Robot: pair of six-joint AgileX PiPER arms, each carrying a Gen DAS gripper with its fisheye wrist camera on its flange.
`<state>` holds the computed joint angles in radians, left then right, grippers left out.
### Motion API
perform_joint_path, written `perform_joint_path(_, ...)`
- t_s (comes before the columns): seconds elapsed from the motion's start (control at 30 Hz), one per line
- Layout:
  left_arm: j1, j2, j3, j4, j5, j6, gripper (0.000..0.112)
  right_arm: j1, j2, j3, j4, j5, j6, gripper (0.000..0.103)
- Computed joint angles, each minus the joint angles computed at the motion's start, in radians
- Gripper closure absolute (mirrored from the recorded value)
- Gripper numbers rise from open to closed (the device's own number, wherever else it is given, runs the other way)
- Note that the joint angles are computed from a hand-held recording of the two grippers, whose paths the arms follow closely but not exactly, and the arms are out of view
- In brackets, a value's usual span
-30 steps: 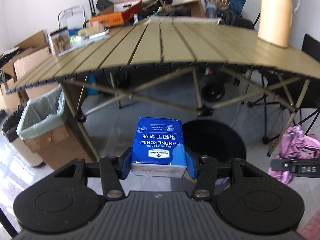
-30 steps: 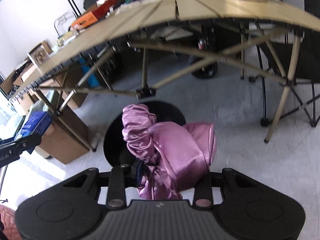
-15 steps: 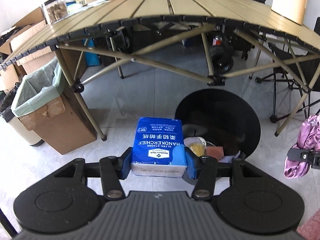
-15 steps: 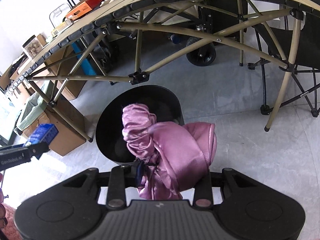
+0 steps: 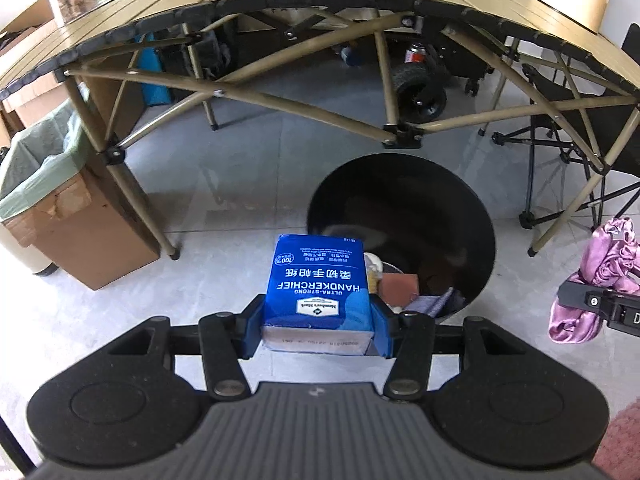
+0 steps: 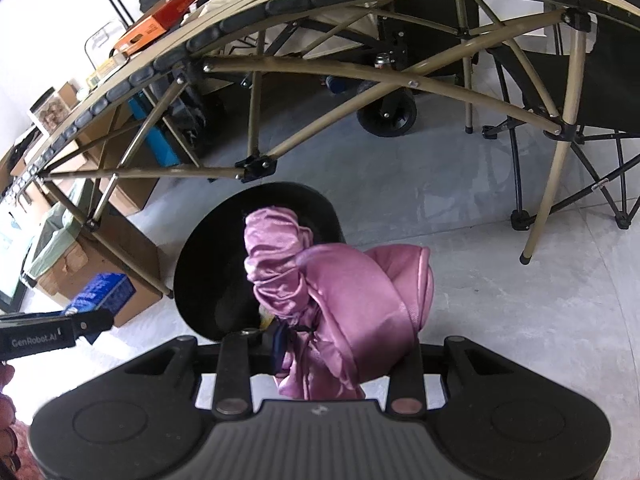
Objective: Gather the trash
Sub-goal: 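Carry the tissue pack and pink satin bundle down over the black bin with both tools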
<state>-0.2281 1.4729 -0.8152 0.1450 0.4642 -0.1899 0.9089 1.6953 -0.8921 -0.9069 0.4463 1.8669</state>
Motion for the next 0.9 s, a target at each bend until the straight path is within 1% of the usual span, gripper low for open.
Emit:
perform_joint_path(0.37,-0.095,0.13,-0.137,-0.013,0.031,-0.057,0.059,-0.047,-0.003,0.036,-0.059,-0.033,0.058,0.07)
perform_joint_path(0.47,-0.121,0.174,-0.176,0.008,0.036,-0.095,0.059,-0.062,0.002,0.04,-0.074,-0.042,0.075,0.07)
perform_joint_path(0.73,-0.152,0.296,-0.297,-0.023,0.076,-0.107,0.059,-0.102,0.018,0.056,-0.11,-0.082,0.11,0.07)
perform_joint_path(0.9,-0.164,0.361,-0.368,-0.046,0.103,-0.112,0.059,-0.116,0.037,0.046,-0.112,-0.086,0.109,0.07)
